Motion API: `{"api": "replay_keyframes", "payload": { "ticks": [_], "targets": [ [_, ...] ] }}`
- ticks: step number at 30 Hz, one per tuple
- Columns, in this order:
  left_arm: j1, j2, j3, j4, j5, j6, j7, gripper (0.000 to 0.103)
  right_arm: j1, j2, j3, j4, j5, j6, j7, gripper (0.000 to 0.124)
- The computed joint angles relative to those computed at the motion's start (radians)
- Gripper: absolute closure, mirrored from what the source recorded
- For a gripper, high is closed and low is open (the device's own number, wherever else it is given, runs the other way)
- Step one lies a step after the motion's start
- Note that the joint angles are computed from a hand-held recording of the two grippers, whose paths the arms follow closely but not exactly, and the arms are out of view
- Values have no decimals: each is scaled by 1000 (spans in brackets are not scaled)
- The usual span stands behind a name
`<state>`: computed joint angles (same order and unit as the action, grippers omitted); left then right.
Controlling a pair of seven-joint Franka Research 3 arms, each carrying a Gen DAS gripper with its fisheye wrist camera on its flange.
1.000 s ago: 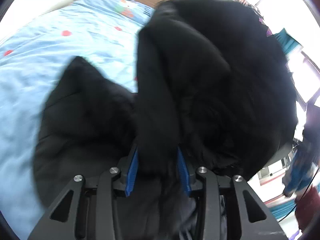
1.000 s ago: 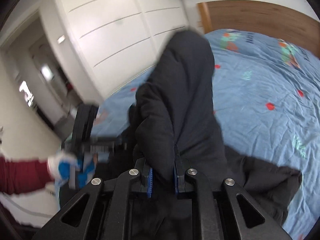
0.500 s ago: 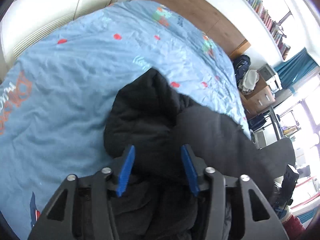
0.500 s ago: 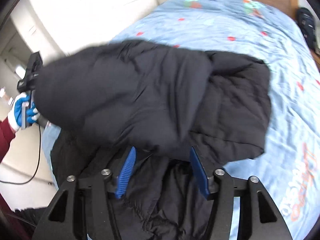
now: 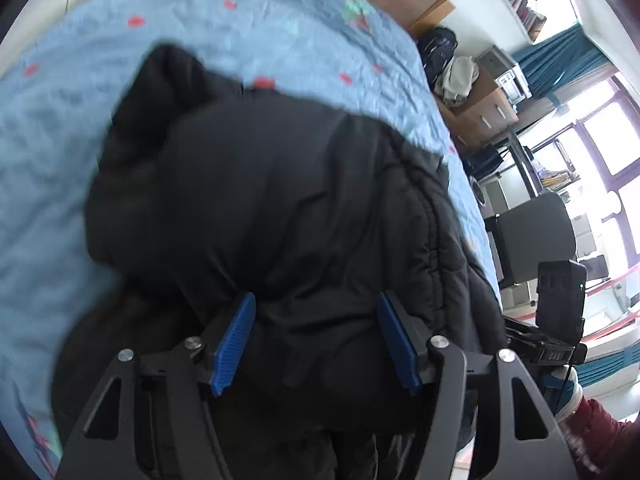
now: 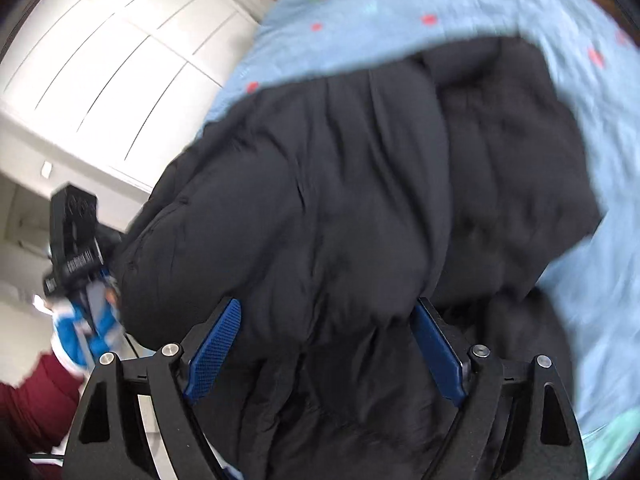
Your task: Fold large clothes
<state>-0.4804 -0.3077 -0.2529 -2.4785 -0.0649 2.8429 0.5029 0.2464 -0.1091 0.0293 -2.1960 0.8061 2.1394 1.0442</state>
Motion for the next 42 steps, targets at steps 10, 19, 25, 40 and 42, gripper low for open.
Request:
{"api": "replay_keyframes", "payload": {
  "ticks": [10,19,25,40,42],
  "targets": [
    [163,280,-55,200,360,62,-218,42,24,198,40,171,-75,150,24,76],
    [155,458,28,447,557,-109,-275,43,32,386,50,424,-270,253,125,78],
    [120,448,12,375,539,-115,-269,41,12,364,62,331,-297,265,146,70],
    [186,460,28,576,670,-246,-210,41,89,421,73,539,-466,444,127,47],
    [186,530,38,634,644,-254,-159,41,95,495,80,625,-481,412,129,47]
  ]
}}
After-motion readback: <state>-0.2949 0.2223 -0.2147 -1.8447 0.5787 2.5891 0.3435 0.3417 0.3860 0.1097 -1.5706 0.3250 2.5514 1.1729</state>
